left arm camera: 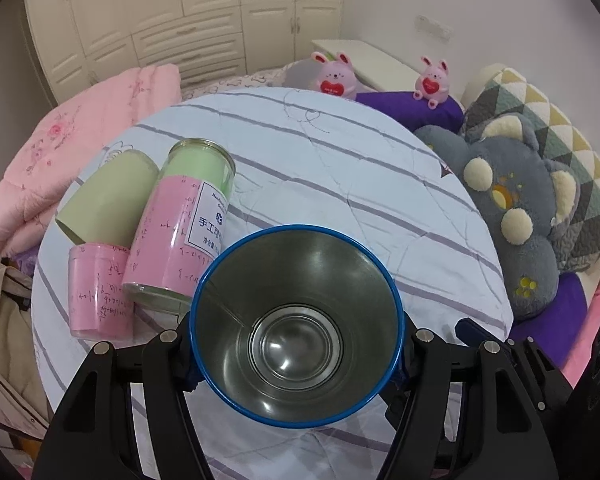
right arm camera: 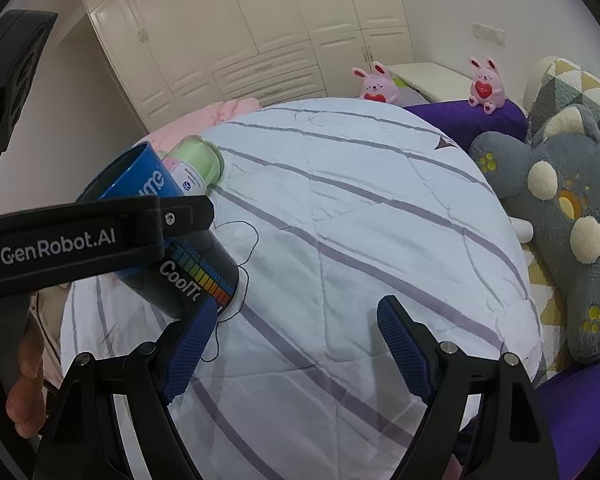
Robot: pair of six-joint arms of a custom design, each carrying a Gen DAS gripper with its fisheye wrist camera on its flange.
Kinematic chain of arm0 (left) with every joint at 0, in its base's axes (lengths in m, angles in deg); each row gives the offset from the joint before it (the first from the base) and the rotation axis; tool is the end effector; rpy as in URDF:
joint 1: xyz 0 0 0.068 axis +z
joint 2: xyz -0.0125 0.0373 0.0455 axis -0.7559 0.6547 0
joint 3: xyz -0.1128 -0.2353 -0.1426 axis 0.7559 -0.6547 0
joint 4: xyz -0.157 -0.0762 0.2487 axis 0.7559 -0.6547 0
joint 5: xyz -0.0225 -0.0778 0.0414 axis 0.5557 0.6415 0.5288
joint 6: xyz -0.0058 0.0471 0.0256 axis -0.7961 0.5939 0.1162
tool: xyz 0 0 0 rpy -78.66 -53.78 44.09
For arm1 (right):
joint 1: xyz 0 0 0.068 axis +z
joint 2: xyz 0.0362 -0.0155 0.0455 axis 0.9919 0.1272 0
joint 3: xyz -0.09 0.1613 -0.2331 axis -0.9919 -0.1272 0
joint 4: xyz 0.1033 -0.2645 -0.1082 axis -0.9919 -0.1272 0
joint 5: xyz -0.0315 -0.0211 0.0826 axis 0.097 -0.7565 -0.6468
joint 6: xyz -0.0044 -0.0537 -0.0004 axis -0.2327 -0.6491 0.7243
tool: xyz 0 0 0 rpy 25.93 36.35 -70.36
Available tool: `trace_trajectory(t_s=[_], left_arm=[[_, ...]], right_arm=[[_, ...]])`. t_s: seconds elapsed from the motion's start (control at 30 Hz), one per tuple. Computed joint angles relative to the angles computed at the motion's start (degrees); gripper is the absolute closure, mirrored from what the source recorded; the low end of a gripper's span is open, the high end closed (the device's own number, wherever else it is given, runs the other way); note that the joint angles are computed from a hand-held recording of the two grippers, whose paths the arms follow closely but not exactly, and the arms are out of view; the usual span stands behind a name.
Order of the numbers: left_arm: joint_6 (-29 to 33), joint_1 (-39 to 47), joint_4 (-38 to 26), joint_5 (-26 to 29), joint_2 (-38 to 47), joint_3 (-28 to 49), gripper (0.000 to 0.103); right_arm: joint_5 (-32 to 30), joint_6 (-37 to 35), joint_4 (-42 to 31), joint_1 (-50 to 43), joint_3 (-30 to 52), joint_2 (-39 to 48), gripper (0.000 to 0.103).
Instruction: Flip cup upright
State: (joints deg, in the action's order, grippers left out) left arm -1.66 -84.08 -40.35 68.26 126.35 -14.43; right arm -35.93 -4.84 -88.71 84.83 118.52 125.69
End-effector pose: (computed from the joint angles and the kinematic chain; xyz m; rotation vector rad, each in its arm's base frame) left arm 0.3256 -0.2175 0.2162 0.1635 2.5535 -0.0746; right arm 0.2647 0.0207 0.1692 -0.0764 2.3686 0.4310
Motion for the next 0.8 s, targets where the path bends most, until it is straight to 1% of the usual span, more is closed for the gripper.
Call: trace_trajectory(t_s=[0.4,0.43,0.5,0.6,0.8], left_arm=[[0.1,-1.0,-0.5,-1.2,-0.3,-0.3,0.034],[0.4,-1.3,-0.4,-2.2,-0.5,-0.3,0.032],[1.0,-1.8,-0.3,-3.1,-1.0,-0.5,0.019],[1.6,-2.1,-0.2,-4.0,-1.6,-0.6,0.017],[1.4,-1.9,-1.1,-3.6,-1.9,-0.7,0.015]], right_arm=[[0.6,0.2,0.6,1.2,-0.6,-0.9,0.019],[0.7,0.3,0.6,1.2,-0.7,-1.0,0.019],[0.6,0.2,0.6,1.2,-0.7,-1.0,0.019],[0.7,0.2,0.5,1.2,-0.6,-1.0,0.019],[0.7,0.2,0.5,1.2,-0.6,-1.1,0.019]])
